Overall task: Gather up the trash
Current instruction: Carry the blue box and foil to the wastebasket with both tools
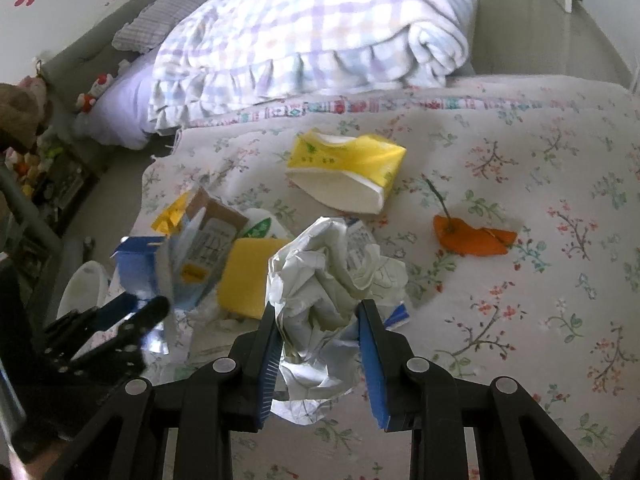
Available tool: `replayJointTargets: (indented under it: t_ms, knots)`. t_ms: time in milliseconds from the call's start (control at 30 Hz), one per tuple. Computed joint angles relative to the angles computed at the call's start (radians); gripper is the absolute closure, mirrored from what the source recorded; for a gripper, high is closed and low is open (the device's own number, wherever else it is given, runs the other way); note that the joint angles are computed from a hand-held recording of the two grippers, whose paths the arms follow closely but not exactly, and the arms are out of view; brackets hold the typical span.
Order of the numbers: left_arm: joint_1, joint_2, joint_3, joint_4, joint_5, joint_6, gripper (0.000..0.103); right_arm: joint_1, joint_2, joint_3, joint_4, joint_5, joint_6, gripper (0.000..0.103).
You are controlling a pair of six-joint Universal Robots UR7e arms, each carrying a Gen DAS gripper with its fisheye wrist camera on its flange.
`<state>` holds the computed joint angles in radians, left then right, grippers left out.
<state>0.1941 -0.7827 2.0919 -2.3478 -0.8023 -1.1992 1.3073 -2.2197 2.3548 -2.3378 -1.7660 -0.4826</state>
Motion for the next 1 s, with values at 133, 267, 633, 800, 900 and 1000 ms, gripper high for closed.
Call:
replayJointTargets:
  t_ms: [133, 267, 633, 800, 900, 1000]
  knots:
    - [-0.012, -0.091, 0.077, 0.026, -0.005, -0.103, 0.065, 0.042, 0.010, 0.010, -0.014, -0.001, 0.030, 0.070]
    - [-0.023, -0.172, 0.136, 0.071, -0.003, -0.179, 0.065, 0.102, 0.042, 0.022, -0.036, -0.025, 0.042, 0.070]
    - [-0.041, -0.455, 0.268, 0.373, 0.028, -0.433, 0.065, 0.224, 0.118, 0.070, -0.077, -0.061, 0.081, 0.069]
    - [-0.040, -0.565, 0.329, 0.477, 0.023, -0.513, 0.065, 0.288, 0.165, 0.084, -0.112, -0.083, 0.101, 0.069]
    - [-0.046, -0.646, 0.374, 0.555, 0.019, -0.584, 0.065, 0.323, 0.198, 0.093, -0.136, -0.093, 0.118, 0.069]
    - [-0.047, -0.720, 0.416, 0.600, 0.024, -0.639, 0.065, 0.364, 0.233, 0.112, -0.175, -0.104, 0.128, 0.069]
